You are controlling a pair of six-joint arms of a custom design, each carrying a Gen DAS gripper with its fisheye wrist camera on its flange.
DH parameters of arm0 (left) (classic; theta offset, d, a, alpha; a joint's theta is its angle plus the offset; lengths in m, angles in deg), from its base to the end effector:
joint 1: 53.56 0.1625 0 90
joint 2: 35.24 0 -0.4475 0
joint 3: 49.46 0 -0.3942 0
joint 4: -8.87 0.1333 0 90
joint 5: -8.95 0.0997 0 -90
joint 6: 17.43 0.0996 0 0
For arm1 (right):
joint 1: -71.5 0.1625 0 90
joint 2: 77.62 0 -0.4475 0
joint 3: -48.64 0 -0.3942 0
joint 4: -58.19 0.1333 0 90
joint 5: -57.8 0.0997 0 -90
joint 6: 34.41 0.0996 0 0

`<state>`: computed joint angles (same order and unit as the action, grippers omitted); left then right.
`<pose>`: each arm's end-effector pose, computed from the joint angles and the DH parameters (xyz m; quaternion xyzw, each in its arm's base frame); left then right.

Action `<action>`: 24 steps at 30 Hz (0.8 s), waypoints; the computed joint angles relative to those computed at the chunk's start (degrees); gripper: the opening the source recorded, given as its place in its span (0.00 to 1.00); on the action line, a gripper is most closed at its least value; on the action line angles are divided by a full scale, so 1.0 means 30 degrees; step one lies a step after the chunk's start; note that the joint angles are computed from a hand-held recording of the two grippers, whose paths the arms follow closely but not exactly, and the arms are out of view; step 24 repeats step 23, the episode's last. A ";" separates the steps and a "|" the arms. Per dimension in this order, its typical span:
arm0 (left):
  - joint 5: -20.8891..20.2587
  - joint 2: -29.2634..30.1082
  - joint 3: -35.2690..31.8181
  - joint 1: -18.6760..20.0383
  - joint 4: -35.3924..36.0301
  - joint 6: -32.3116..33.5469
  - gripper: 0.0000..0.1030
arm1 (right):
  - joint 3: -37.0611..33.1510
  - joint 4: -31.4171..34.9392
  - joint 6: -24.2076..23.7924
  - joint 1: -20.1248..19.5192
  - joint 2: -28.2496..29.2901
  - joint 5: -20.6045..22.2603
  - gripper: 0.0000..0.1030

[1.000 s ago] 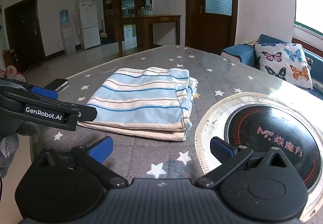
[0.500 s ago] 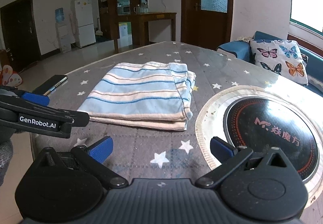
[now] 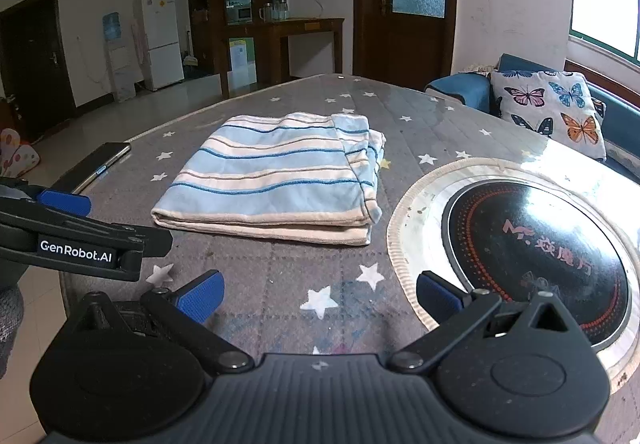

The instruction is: Fold clothes

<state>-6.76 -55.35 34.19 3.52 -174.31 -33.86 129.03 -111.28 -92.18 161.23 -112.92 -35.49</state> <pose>-0.1858 -0.7087 -0.0107 -0.0423 0.7848 -0.4290 0.4453 0.1239 -0.7826 0.1161 0.4519 -0.8413 0.2450 0.1673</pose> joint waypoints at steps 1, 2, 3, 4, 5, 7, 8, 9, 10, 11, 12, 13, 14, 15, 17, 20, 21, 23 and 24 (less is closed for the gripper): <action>0.0003 -0.0007 0.0019 0.0001 0.0123 -0.0110 1.00 | 0.0007 0.0010 0.0015 -0.0003 -0.0003 -0.0007 1.00; 0.0029 -0.0017 0.0037 0.0000 0.0270 -0.0235 1.00 | 0.0021 0.0055 0.0037 -0.0028 -0.0022 0.0020 1.00; 0.0046 -0.0014 0.0042 -0.0001 0.0362 -0.0297 1.00 | 0.0028 0.0088 0.0075 -0.0042 -0.0034 0.0023 1.00; 0.0054 -0.0013 0.0050 -0.0005 0.0444 -0.0358 1.00 | 0.0019 0.0101 0.0108 -0.0047 -0.0032 0.0010 1.00; 0.0060 -0.0014 0.0059 -0.0011 0.0509 -0.0414 1.00 | 0.0017 0.0099 0.0158 -0.0049 -0.0026 -0.0014 1.00; 0.0078 -0.0004 0.0073 -0.0017 0.0592 -0.0485 1.00 | 0.0026 0.0174 0.0234 -0.0066 -0.0040 -0.0026 1.00; 0.0103 -0.0002 0.0084 -0.0026 0.0650 -0.0545 1.00 | 0.0026 0.0250 0.0285 -0.0082 -0.0051 -0.0034 1.00; 0.0113 -0.0006 0.0096 -0.0036 0.0670 -0.0570 1.00 | 0.0040 0.0275 0.0315 -0.0085 -0.0058 -0.0057 1.00; 0.0113 -0.0006 0.0096 -0.0036 0.0670 -0.0570 1.00 | 0.0052 0.0275 0.0324 -0.0086 -0.0057 -0.0078 1.00; 0.0117 -0.0011 0.0097 -0.0035 0.0704 -0.0621 1.00 | 0.0072 0.0284 0.0323 -0.0088 -0.0063 -0.0113 1.00; 0.0112 -0.0018 0.0108 -0.0040 0.0779 -0.0702 1.00 | 0.0097 0.0271 0.0326 -0.0094 -0.0062 -0.0166 1.00; 0.0102 -0.0004 0.0116 -0.0045 0.0768 -0.0716 1.00 | 0.0111 0.0247 0.0333 -0.0091 -0.0061 -0.0199 1.00; 0.0107 0.0005 0.0128 -0.0056 0.0752 -0.0725 1.00 | 0.0131 0.0232 0.0332 -0.0089 -0.0068 -0.0203 1.00; 0.0107 0.0005 0.0128 -0.0056 0.0752 -0.0725 1.00 | 0.0139 0.0233 0.0334 -0.0098 -0.0070 -0.0176 1.00; 0.0074 0.0008 0.0155 -0.0062 0.0744 -0.0721 1.00 | 0.0199 0.0183 0.0341 -0.0107 -0.0088 -0.0138 1.00; 0.0026 0.0040 0.0175 -0.0061 0.0609 -0.0659 1.00 | 0.0240 0.0138 0.0418 -0.0122 -0.0102 -0.0159 1.00; 0.0026 0.0026 0.0186 -0.0059 0.0769 -0.0829 1.00 | 0.0262 0.0143 0.0448 -0.0135 -0.0120 -0.0168 1.00; -0.0032 0.0028 0.0190 -0.0057 0.0885 -0.0907 1.00 | 0.0280 0.0163 0.0480 -0.0154 -0.0134 -0.0199 1.00; -0.0032 0.0028 0.0190 -0.0057 0.0885 -0.0907 1.00 | 0.0280 0.0163 0.0480 -0.0154 -0.0134 -0.0199 1.00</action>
